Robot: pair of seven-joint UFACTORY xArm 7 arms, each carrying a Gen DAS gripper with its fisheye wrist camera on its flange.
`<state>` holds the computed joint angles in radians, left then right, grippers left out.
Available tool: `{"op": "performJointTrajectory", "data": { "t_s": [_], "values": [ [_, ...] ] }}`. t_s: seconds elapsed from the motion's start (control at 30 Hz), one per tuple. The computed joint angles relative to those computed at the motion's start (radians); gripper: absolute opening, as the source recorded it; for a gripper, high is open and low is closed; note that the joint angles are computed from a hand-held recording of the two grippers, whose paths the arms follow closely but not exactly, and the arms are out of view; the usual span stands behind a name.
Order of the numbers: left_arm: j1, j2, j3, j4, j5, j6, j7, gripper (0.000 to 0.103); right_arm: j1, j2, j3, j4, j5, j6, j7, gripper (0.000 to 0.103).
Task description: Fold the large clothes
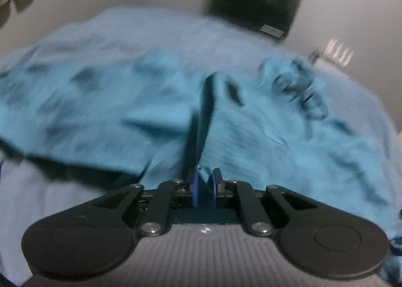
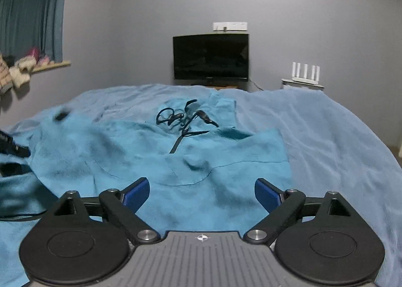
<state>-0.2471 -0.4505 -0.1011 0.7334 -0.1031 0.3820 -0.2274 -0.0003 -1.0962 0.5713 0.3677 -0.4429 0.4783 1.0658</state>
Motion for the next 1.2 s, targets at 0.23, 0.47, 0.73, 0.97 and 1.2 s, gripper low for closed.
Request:
{"op": "performJointTrajectory", "data": {
  "t_s": [0.23, 0.47, 0.73, 0.97, 1.2],
  "values": [
    [-0.02, 0.072, 0.01, -0.018, -0.034, -0.039, 0.025, 0.054, -0.093, 0.156, 0.011, 0.015, -0.022, -0.067, 0.036, 0.081],
    [0.062, 0.156, -0.084, 0.018, 0.126, -0.036, -0.031, 0.033, -0.053, 0.247, -0.11, -0.043, 0.048, -0.182, 0.054, 0.065],
    [0.073, 0.155, -0.089, -0.006, 0.27, -0.052, -0.116, 0.034, -0.062, 0.262, -0.076, -0.08, 0.076, -0.214, 0.059, 0.077],
    [-0.012, 0.127, -0.012, -0.045, 0.135, -0.093, 0.017, 0.074, -0.095, 0.212, 0.026, -0.052, 0.025, -0.127, 0.129, 0.094],
    [0.072, 0.059, -0.095, -0.075, 0.24, -0.093, -0.047, 0.083, -0.053, 0.072, 0.056, -0.07, -0.006, 0.029, 0.255, 0.102]
  ]
}}
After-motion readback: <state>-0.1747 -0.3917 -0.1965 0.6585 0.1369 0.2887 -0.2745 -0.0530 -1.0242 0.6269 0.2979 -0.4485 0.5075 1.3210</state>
